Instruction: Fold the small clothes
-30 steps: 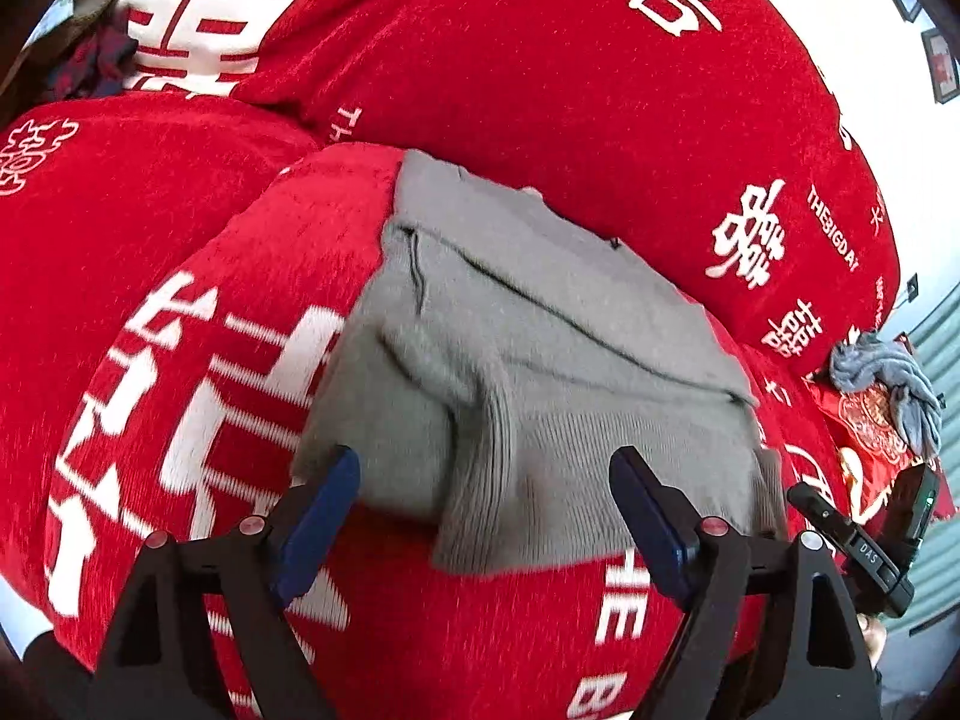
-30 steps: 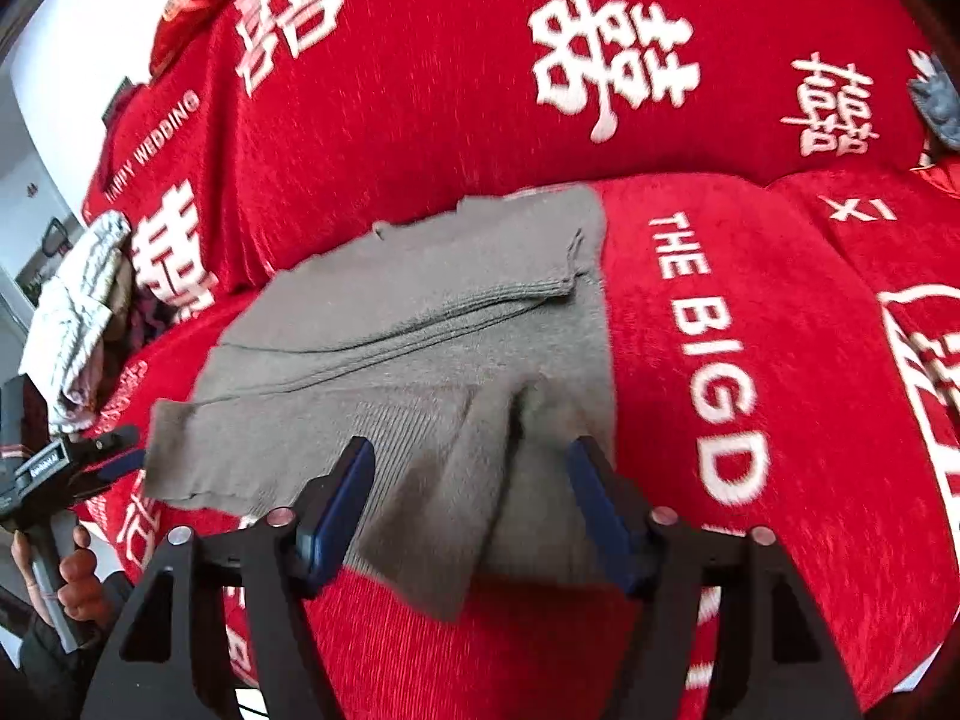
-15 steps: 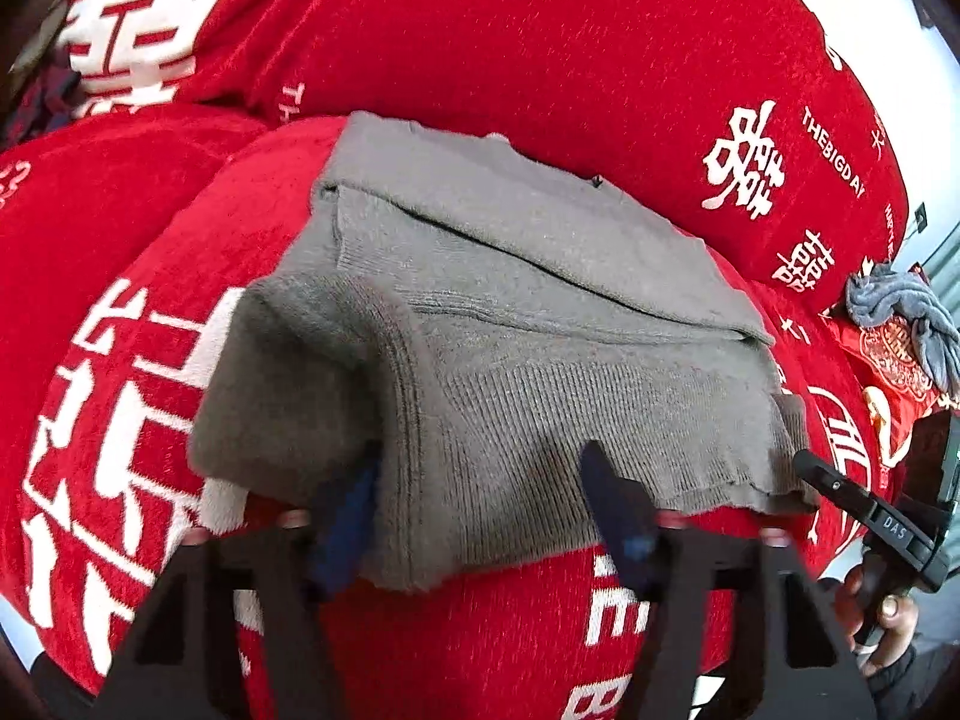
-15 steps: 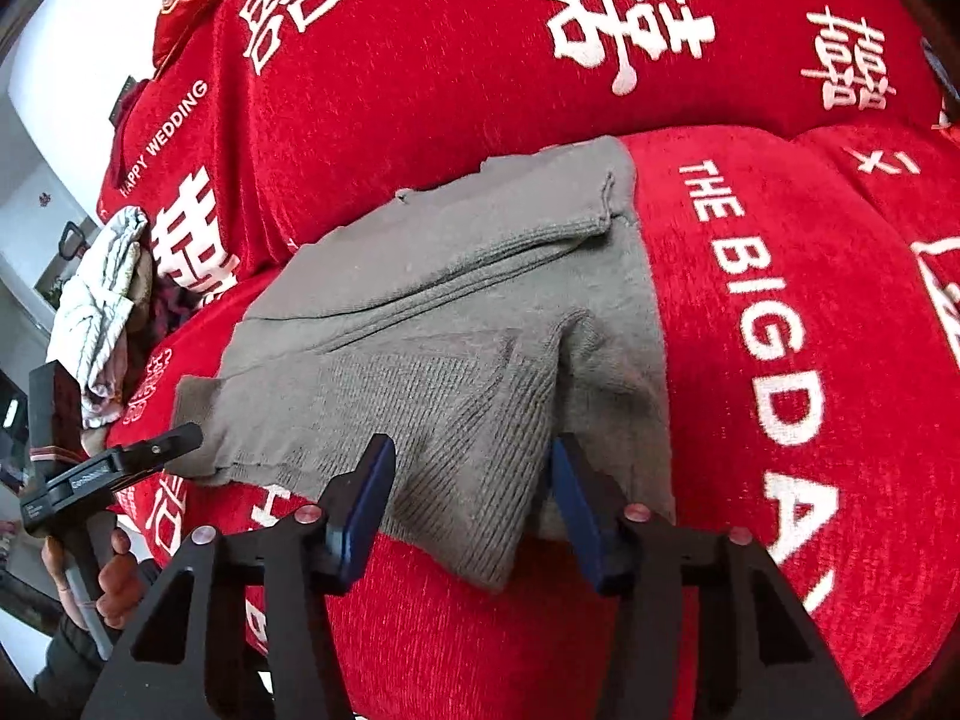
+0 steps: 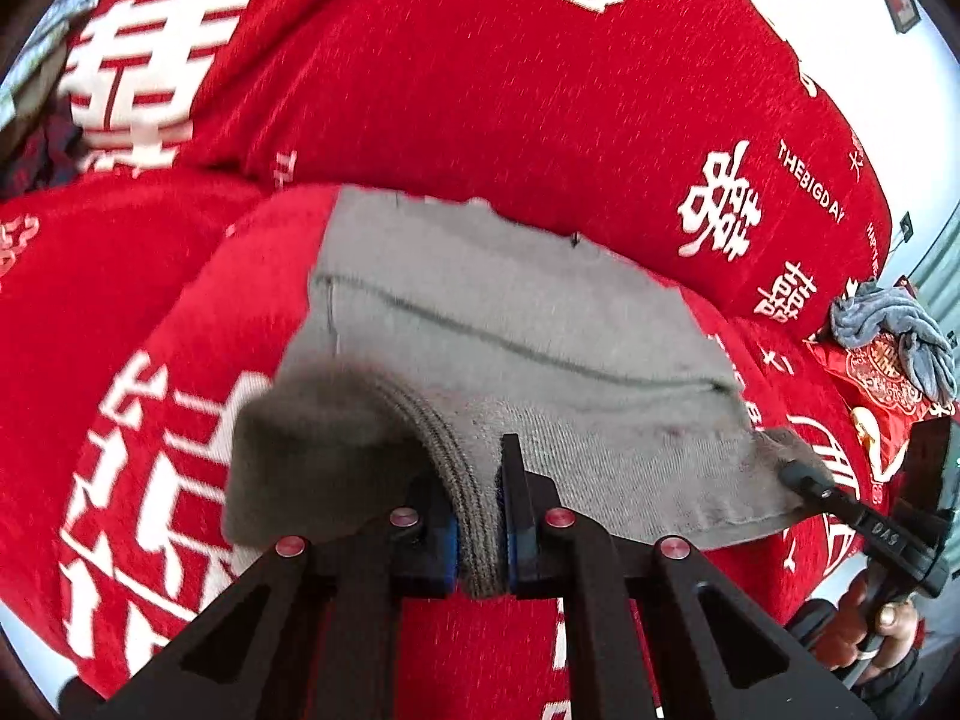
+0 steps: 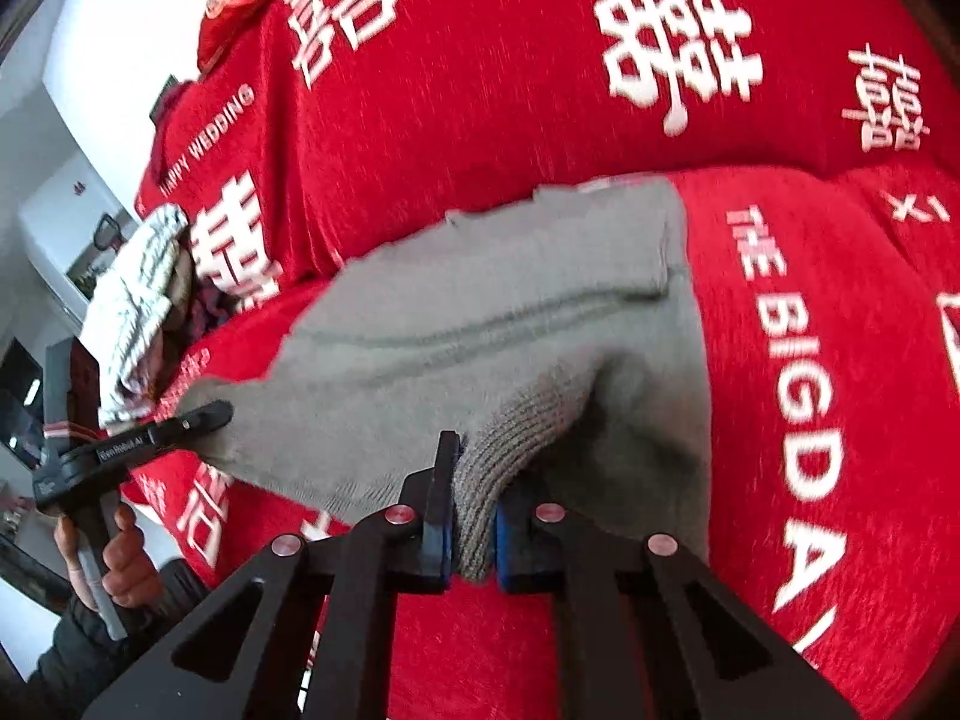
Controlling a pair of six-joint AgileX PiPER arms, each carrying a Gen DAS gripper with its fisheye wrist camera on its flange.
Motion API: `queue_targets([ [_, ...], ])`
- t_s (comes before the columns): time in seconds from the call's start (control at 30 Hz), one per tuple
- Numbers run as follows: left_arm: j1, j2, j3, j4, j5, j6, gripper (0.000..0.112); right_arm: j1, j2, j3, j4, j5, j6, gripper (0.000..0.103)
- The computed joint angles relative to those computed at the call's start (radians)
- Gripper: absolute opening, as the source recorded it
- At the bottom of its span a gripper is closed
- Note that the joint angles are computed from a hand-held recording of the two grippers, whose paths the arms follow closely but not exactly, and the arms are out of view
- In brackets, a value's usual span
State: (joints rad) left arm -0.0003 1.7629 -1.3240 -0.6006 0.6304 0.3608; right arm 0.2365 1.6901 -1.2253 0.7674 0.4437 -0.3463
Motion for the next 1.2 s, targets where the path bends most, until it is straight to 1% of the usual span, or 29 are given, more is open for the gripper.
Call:
queue_targets([
  [0.1, -0.005, 0.01, -0.045, 0.045, 0.002, -0.049, 0.012, -0.014, -0.012, -0.03, 0.01, 0.004, 0.007, 0.01],
  [0.3, 0.0, 0.037, -0.12, 0.076, 0.023, -0.117, 0.012, -0.016, 0.009, -0.118, -0.062, 0.013, 0.112, 0.009],
  [0.43, -0.031, 0.06, -0.178, 0.188, 0.026, -0.22, 0.012, -0.025, 0.042, -0.183, -0.097, 0.035, 0.162, 0.009],
  [0.5, -0.047, 0.076, -0.211, 0.238, 0.032, -0.266, 0.012, -0.027, 0.065, -0.226, -0.149, 0.049, 0.216, 0.009],
  [0.7, -0.076, 0.105, -0.283, 0.323, 0.051, -0.346, 0.012, -0.033, 0.108, -0.316, -0.23, 0.084, 0.293, 0.009],
  [0.83, -0.081, 0.126, -0.329, 0.34, 0.067, -0.356, 0.012, -0.032, 0.136, -0.374, -0.287, 0.106, 0.344, 0.009],
  [1.2, -0.078, 0.206, -0.487, 0.353, 0.141, -0.377, 0.012, -0.034, 0.225, -0.553, -0.388, 0.187, 0.438, 0.009],
])
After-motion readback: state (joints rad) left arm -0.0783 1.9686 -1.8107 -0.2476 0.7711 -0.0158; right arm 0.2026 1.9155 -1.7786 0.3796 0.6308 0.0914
